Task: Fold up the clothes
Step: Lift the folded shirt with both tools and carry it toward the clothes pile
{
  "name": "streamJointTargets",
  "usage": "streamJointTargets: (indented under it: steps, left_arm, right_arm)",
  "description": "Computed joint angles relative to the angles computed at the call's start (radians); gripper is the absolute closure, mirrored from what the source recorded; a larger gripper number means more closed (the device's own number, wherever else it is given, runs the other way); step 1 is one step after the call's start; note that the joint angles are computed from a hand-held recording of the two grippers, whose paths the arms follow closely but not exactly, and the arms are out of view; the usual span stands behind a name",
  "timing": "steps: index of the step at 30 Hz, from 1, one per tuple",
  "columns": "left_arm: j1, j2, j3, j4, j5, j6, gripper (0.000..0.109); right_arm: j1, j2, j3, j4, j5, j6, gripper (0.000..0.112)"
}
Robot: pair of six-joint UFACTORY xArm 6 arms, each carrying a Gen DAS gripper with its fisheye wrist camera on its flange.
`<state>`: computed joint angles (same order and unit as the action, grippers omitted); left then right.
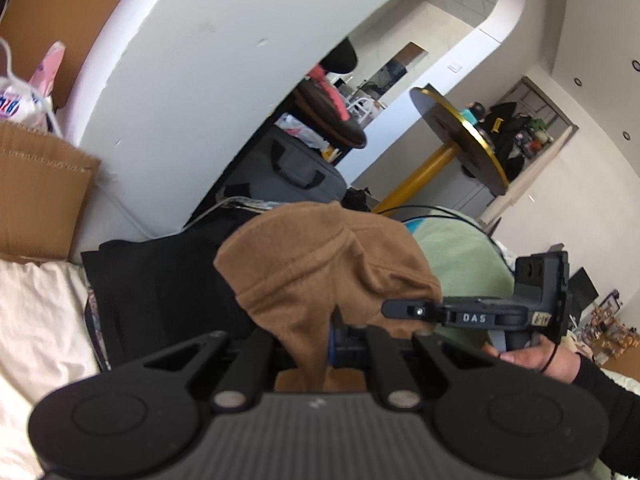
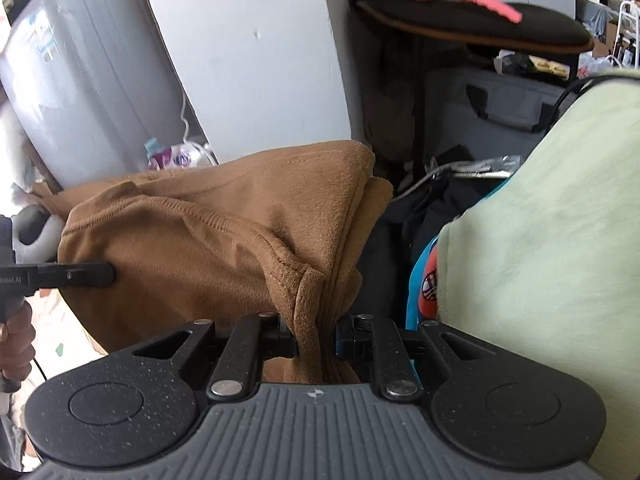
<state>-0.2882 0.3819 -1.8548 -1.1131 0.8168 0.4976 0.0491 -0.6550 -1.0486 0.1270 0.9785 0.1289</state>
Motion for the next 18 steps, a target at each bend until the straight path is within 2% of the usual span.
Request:
streamJointTargets:
  steps: [5, 11, 15, 18]
  left_arm:
    - [0.012, 0.073, -0.053, 0.012, 0.001, 0.014, 0.102]
    - [0.019, 0.207, -0.22, 0.051, 0.003, -0.021, 0.102]
    - [0.027, 0.319, -0.369, 0.114, 0.018, -0.074, 0.102]
    - [0.035, 0.442, -0.549, 0.179, 0.057, -0.137, 0.102]
  right_arm:
    - [0.011, 0.044, 0.038, -0.02, -0.061, -0.004, 0.097]
    - [0.021, 0.098, 0.036, -0.056, -0.112, 0.009, 0.097]
    - [0.01, 0.163, 0.016, -0.074, -0.148, 0.004, 0.096]
    - [-0.007, 0.211, 0.011, -0.073, -0.19, -0.004, 0.096]
